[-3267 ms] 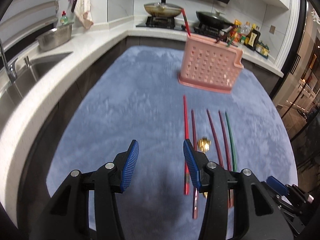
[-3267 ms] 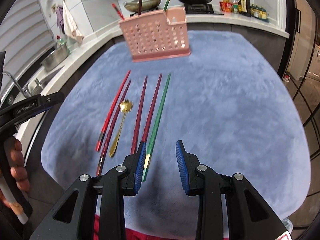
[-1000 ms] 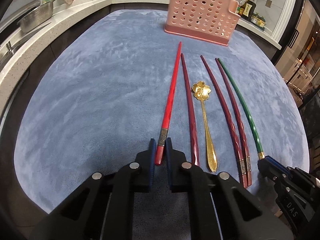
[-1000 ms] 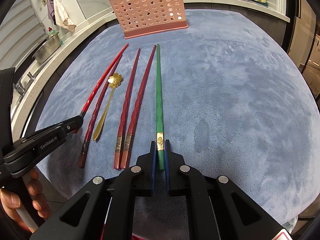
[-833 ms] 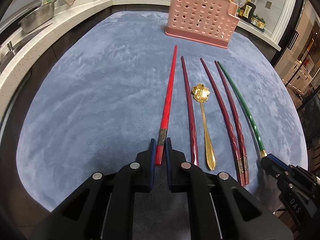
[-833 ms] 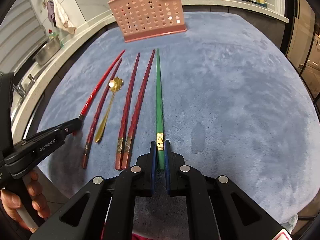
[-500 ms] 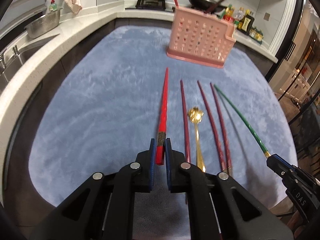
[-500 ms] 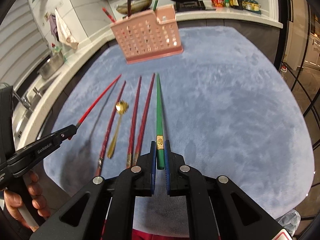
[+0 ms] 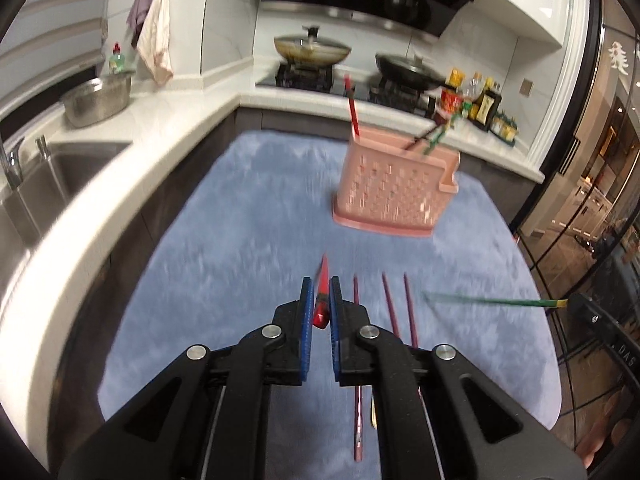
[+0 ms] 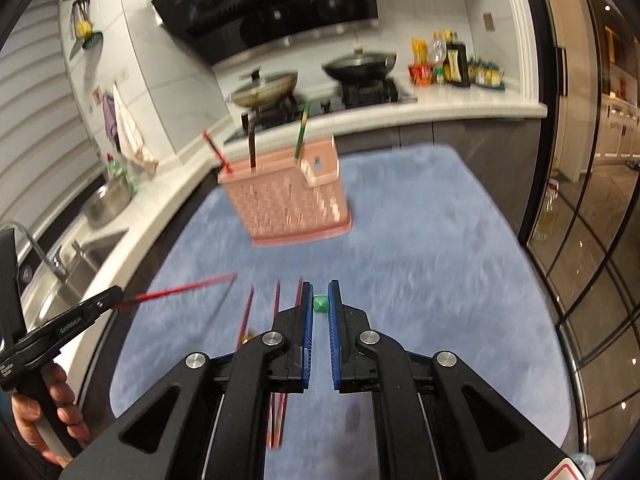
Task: Organize utensils
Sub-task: 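Lift both chopsticks and carry them over the pink holder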
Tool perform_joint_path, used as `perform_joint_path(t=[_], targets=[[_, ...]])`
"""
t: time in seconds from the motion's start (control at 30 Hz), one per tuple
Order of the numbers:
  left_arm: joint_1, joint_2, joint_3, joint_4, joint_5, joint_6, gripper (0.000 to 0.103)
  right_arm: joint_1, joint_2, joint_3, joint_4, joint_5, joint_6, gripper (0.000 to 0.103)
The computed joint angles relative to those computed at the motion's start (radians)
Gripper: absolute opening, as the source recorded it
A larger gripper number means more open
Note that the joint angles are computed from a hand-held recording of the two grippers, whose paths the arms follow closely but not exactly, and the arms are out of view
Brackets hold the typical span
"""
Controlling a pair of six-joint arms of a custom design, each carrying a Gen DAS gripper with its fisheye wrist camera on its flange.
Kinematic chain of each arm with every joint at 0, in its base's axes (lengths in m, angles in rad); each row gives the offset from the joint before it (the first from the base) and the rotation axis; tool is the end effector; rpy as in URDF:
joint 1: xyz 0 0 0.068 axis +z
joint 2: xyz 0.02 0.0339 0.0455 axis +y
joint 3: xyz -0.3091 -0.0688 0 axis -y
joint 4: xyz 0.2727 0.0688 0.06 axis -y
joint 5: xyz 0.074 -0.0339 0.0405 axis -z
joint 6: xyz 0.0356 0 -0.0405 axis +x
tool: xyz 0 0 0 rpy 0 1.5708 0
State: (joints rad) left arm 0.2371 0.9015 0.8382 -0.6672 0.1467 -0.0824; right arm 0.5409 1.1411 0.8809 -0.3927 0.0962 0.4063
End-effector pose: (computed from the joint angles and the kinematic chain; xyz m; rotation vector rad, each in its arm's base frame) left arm 0.1816 0.0385 0.3257 -0.2903 2.2749 -0.0888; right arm 0.2222 0.1295 0.3158 -0.0980 2.2498 0.4109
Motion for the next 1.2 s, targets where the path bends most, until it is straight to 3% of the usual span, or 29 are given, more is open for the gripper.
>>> perform_joint_path(t=[0.63,1.2], targets=[[-0.002,0.250,0.414,0.052,-0.013,-0.008,0.006,-0.158,0.190,0.348,0.009,-0.105,-0.076,0.007],[-0.107,0.572,0.886,0.091,-0.071,-0.100,0.006,-0.186,0.566,0.887,-0.026,-0.140,-0.091,0.007]])
